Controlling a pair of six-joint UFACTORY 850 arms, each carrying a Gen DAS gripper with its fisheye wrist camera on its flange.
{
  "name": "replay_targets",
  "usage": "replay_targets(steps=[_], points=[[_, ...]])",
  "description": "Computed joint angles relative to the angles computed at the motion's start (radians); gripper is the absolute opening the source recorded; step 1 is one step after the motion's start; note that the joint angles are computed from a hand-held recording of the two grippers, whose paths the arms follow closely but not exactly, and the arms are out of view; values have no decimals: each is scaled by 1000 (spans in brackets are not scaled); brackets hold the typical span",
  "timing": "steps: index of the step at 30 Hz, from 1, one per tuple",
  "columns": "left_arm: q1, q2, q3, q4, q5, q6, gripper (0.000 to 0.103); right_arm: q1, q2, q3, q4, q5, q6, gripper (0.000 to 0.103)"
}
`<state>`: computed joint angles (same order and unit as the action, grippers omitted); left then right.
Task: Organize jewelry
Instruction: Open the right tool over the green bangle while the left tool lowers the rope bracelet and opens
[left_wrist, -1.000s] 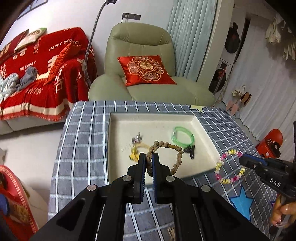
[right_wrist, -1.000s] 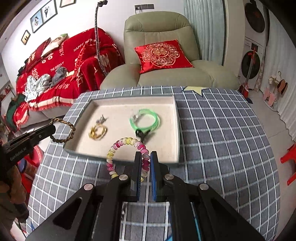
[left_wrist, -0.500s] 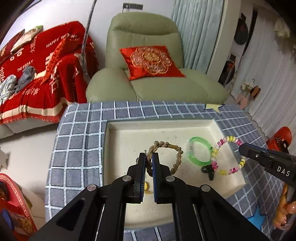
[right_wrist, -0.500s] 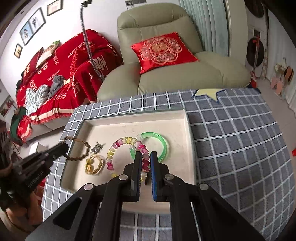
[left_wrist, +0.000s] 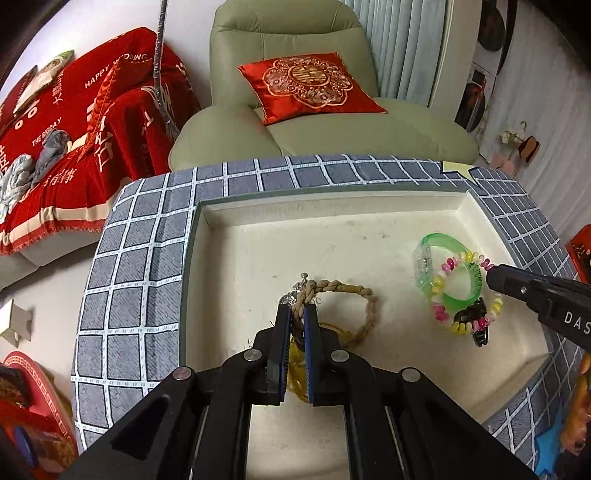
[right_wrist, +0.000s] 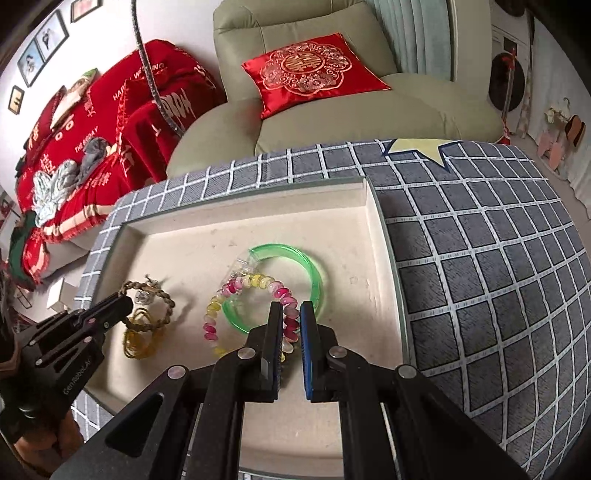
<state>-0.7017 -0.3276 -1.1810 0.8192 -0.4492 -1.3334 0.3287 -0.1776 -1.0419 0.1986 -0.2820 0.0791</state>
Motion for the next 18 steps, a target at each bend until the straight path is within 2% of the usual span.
replay_targets(steps=[6, 8, 9, 10, 11, 12, 18], points=[[-15, -21, -16, 24, -56, 1, 23, -8, -12, -5, -15, -23, 27, 11], [-24, -24, -17, 54, -75, -13, 23, -9, -12, -5, -1, -24, 9, 16], [-28, -25, -17, 61, -81, -17, 23, -10, -10, -4, 11, -23, -4, 30], [-29, -26, -19, 60, -84, -17, 23, -10, -6, 0, 25, -18, -18, 54], [-30, -26, -19, 56, -86, -17, 23, -8, -1, 3, 29, -9, -20, 63], [-30, -25, -18, 55, -86, -19, 23, -7, 9, 11, 26, 7, -17, 66], [-31, -20, -13, 65, -95, -44, 23, -4, 52, 36, 118, 26, -96, 66]])
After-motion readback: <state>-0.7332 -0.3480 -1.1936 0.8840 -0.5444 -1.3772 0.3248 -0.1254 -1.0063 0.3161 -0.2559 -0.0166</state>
